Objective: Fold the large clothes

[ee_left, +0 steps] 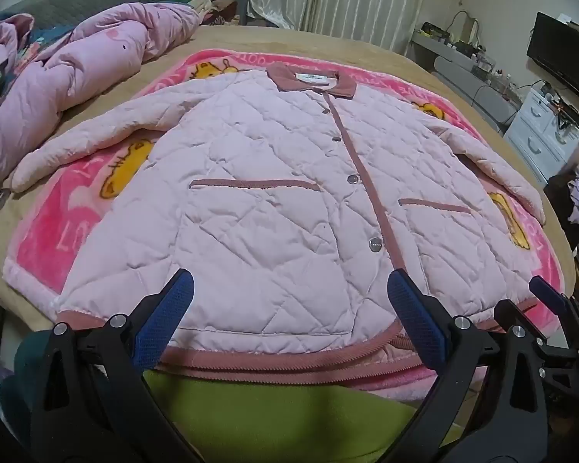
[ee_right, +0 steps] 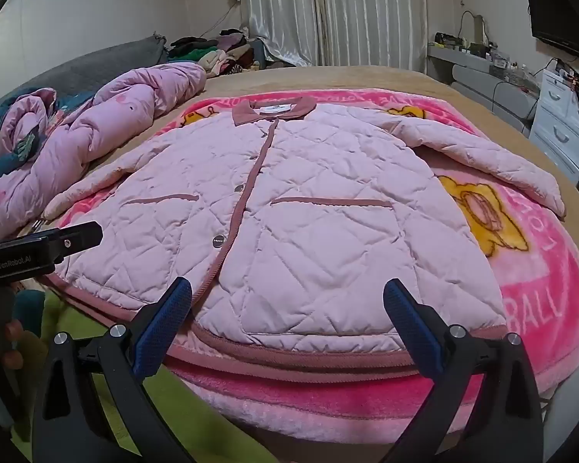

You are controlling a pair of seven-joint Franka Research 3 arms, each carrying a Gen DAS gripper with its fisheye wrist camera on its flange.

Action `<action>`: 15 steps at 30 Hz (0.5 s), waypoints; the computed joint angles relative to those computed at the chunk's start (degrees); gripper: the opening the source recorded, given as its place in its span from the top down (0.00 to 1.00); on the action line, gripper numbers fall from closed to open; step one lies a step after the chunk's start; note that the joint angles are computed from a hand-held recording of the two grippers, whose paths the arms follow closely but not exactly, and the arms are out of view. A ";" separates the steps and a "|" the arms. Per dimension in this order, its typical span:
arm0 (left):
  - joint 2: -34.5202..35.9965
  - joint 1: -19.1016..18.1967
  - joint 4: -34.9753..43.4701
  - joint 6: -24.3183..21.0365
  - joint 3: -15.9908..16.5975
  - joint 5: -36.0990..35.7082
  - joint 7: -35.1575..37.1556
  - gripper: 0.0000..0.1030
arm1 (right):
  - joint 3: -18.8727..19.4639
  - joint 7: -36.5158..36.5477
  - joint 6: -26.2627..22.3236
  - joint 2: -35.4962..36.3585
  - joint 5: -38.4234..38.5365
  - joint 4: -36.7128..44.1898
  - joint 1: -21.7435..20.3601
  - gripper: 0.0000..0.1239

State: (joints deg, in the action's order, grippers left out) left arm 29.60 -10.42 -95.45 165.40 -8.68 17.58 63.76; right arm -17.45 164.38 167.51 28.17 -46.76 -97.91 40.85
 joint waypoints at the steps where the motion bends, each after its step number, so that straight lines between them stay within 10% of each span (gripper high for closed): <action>1: 0.00 0.01 0.00 0.00 -0.01 0.01 0.00 0.09 | -0.01 0.03 -0.11 -0.06 0.03 -0.04 0.09 0.20; 15: -0.49 -0.67 -0.64 0.34 0.59 0.75 -0.80 0.09 | 0.50 -0.80 -1.71 -0.36 -0.54 0.56 0.48 0.20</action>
